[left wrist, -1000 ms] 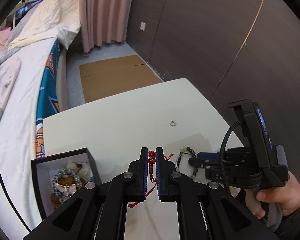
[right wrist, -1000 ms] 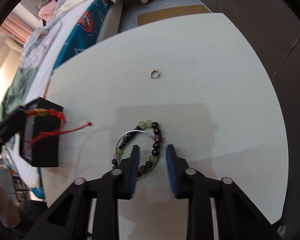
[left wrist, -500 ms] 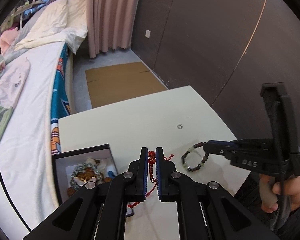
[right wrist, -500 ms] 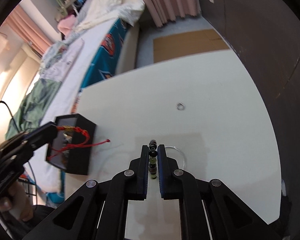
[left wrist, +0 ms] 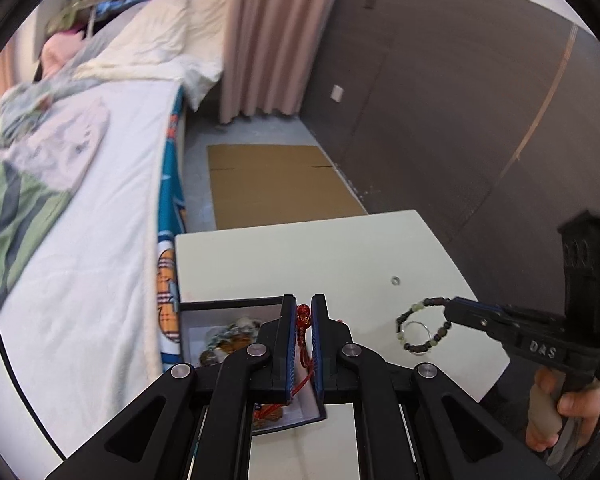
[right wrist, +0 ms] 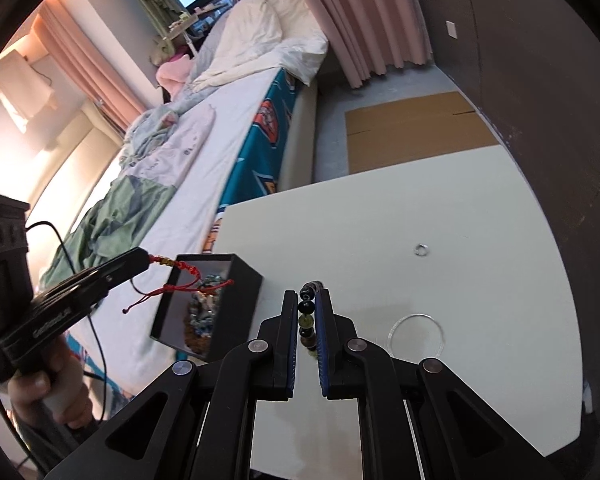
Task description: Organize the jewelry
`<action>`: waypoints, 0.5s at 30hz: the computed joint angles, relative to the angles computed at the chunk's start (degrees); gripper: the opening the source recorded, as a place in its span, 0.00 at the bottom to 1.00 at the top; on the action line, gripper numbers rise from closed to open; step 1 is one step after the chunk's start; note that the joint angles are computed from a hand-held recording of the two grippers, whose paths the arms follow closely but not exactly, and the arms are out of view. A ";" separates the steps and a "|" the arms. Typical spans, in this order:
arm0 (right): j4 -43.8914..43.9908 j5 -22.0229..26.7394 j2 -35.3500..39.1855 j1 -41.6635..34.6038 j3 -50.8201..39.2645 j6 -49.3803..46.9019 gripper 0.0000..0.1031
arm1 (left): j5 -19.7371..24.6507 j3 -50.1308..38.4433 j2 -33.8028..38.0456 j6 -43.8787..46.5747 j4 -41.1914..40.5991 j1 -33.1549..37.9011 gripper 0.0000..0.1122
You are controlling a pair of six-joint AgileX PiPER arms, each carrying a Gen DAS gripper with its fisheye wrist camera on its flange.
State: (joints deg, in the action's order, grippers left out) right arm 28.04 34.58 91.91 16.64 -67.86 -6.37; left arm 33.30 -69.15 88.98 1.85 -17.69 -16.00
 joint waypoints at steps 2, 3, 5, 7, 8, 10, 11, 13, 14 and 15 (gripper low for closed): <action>0.42 -0.12 0.26 0.43 -0.29 -0.29 0.10 | 0.38 -0.07 0.47 -0.85 -0.43 1.15 0.06; 0.72 -0.11 0.47 0.54 -0.46 -0.56 0.10 | 0.62 -0.12 0.71 0.12 -1.84 1.77 0.07; 1.18 -0.20 0.83 0.84 -0.76 -0.93 0.10 | 2.35 -0.70 1.69 3.54 -5.94 3.70 0.07; 1.95 -0.24 1.17 1.28 -1.09 -1.39 0.10 | 3.76 -1.22 2.63 4.94 -8.56 5.09 0.09; 2.73 -0.17 1.39 1.44 -1.26 -2.00 0.10 | 3.97 -1.15 2.65 5.78 -9.65 5.48 0.14; 4.52 -0.01 1.67 1.67 -1.51 -3.70 0.10 | 4.20 -1.09 2.47 6.40 -10.97 6.25 0.39; 5.14 -0.13 1.83 2.16 -1.78 -4.23 0.10 | 3.28 -0.36 1.67 6.59 -11.63 6.51 0.59; 6.12 -0.46 1.90 2.94 -2.14 -5.17 0.10 | 0.96 1.08 -0.20 6.22 -11.70 6.58 0.69; 7.35 -0.71 1.91 3.41 -2.35 -6.24 0.10 | 0.95 1.02 -0.55 6.02 -11.38 6.72 0.69; 8.27 -0.79 1.97 3.72 -2.63 -7.00 0.10 | 1.21 0.83 -0.70 6.04 -11.25 6.95 0.69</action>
